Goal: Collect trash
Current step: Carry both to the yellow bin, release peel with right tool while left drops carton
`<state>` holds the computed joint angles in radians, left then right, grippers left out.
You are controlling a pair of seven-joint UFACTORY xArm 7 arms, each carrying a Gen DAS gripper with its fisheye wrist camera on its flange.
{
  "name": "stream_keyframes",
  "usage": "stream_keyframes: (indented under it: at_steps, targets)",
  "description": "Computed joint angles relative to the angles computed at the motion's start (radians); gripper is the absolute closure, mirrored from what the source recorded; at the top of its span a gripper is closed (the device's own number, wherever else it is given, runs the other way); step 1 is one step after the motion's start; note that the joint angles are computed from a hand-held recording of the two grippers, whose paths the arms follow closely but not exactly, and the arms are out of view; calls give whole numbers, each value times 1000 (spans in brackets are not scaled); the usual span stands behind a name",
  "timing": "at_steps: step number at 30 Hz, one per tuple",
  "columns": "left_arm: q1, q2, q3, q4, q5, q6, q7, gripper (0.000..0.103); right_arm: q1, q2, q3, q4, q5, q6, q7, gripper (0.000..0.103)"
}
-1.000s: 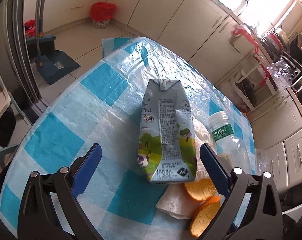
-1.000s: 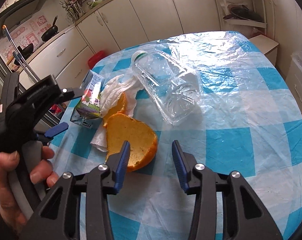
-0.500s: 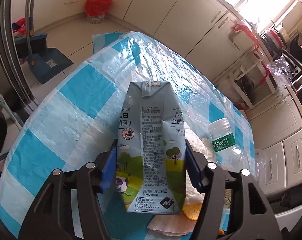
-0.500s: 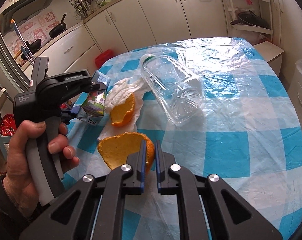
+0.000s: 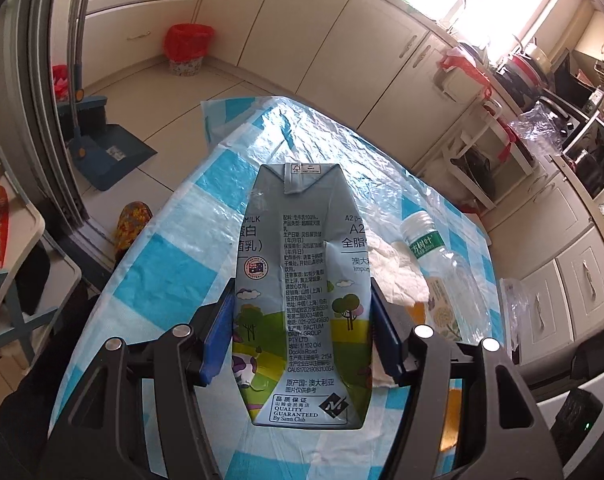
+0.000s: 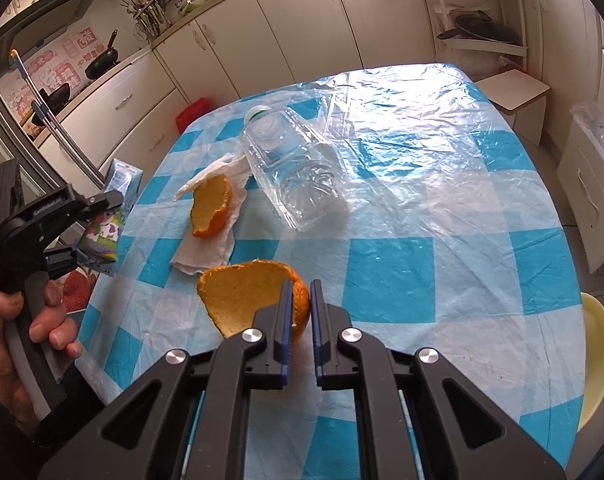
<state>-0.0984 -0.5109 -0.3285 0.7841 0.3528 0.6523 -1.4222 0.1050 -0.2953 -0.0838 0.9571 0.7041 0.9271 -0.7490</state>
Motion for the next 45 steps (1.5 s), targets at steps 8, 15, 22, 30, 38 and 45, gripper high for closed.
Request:
stream_keyframes:
  at_steps: [8,15,22,30,38,45]
  targets:
    - [-51,44,-108,114,87,102,22,45,-16,-42,-31,-10,14,-13,-23,93]
    - [-128,200,-151,266,195,138,-4,45,-50,-53,-74,-2,17,-23,-36,93]
    - [-228,405,-160,446,298,144,-36,45,-105,-39,-116,23,44,-54,-29,93]
    - [-372,634,-119,677,395,169,-30,45,-194,0,-145,46,31,-141,42,93]
    - [-519,847,-44,926,413,186,35,45,-280,71,-155,58,-47,-224,171,93]
    - [-637,1038,19,1176,364,215,148,45,-342,132,-154,81,-54,-237,264,93]
